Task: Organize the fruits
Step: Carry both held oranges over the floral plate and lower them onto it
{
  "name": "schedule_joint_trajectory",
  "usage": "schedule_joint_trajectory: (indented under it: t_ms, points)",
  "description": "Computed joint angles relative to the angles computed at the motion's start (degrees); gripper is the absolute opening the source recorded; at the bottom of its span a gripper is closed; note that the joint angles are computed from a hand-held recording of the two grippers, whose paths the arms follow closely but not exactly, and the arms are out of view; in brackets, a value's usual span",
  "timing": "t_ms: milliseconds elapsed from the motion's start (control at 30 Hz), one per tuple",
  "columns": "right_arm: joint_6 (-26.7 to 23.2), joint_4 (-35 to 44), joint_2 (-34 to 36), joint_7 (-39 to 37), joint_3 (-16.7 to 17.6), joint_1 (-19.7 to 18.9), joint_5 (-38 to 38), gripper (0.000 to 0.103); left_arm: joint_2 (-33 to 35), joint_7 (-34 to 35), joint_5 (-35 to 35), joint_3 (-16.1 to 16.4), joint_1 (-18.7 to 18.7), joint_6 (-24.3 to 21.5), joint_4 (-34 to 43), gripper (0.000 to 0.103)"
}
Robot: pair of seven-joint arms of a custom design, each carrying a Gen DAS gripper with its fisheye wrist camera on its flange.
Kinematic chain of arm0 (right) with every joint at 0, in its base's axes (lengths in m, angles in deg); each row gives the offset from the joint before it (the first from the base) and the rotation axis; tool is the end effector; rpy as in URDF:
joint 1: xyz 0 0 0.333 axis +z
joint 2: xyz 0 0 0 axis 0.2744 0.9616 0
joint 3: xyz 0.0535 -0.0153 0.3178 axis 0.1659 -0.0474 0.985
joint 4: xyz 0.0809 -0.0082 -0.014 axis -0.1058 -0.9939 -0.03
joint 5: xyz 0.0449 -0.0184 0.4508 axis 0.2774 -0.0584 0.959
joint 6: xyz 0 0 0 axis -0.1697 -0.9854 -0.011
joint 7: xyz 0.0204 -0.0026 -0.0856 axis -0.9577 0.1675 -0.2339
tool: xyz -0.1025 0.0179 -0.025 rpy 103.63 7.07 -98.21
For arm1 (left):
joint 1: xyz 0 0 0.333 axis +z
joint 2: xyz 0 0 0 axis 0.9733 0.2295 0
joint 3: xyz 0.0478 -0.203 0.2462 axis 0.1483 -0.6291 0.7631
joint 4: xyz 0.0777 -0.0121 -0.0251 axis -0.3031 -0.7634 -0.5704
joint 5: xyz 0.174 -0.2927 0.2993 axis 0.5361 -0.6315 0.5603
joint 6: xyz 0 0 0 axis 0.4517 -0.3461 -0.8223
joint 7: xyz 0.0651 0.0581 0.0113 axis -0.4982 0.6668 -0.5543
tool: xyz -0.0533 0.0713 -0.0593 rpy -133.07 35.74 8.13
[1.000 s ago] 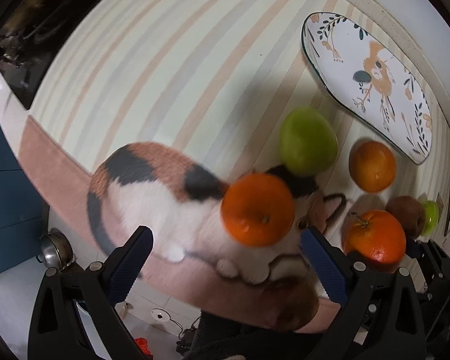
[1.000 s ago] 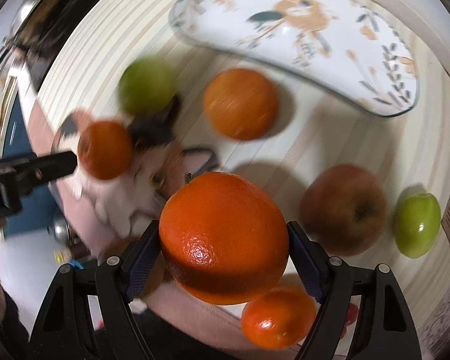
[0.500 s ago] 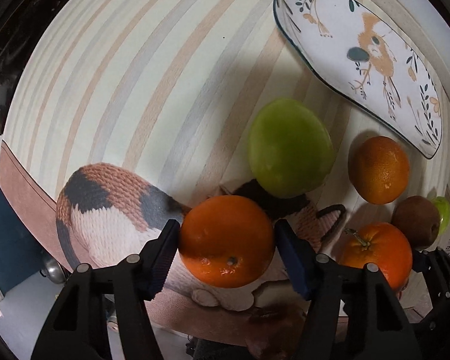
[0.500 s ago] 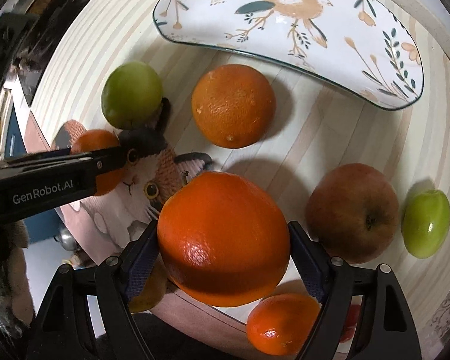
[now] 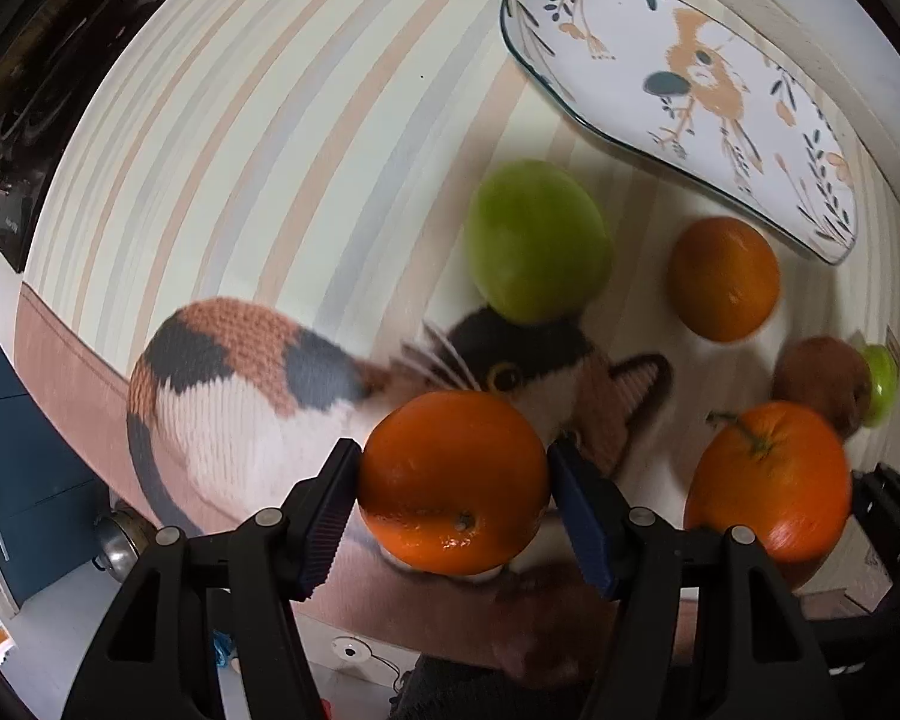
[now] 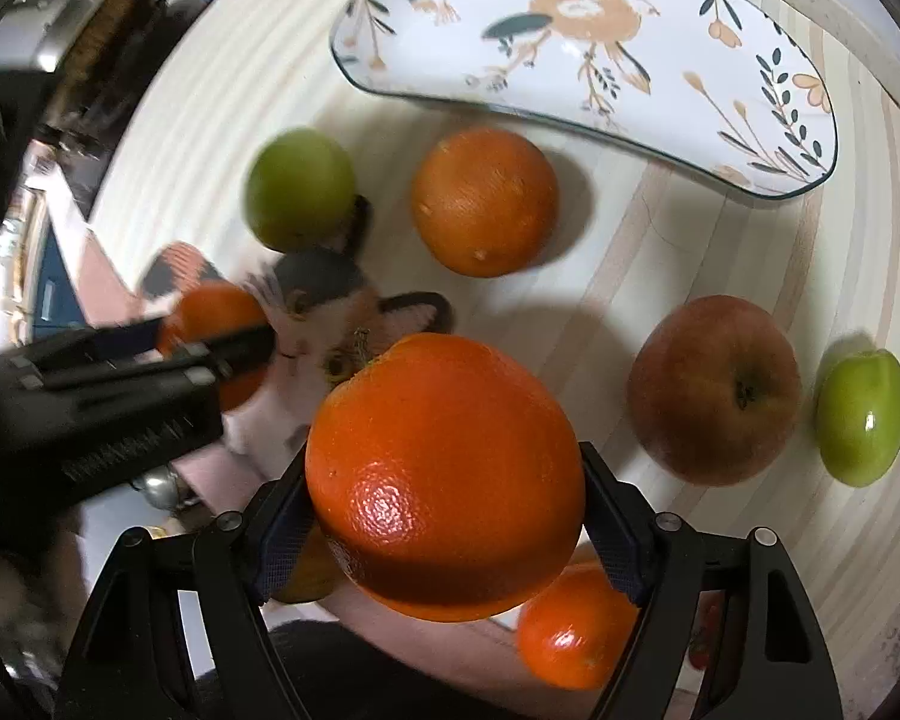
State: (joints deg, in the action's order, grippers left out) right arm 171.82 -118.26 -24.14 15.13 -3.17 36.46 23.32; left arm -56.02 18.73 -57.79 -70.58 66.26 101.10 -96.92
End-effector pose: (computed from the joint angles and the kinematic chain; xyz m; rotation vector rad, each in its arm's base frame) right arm 0.4673 0.2695 0.4827 -2.3011 1.8781 0.3686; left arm 0.4945 -0.1824 0.5066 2.1909 -2.1819 -0.0371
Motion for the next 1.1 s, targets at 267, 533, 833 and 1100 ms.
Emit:
schedule_joint_trajectory:
  t_ms: [267, 533, 833, 1100]
  points:
    - [-0.3, 5.0, -1.1, -1.4, -2.6, -2.4, 3.5, 0.082, -1.6, 1.1, -1.1, 0.1, -0.6, -1.1, 6.1, 0.061]
    - [5.2, 14.4, 6.8, 4.8, -3.1, -6.5, -2.4, 0.082, 16.1, 1.7, 0.8, -1.5, 0.1, 2.4, 25.2, 0.061]
    - [5.0, 25.2, 20.2, 10.0, -3.9, -6.5, -9.5, 0.082, 41.2, -2.5, -0.1, -3.6, 0.5, -8.8, 51.8, 0.061]
    - [3.8, 27.9, 24.7, 9.6, -4.8, -6.2, -11.3, 0.082, 46.7, -3.5, -1.5, -4.7, 0.6, -11.8, 56.8, 0.062]
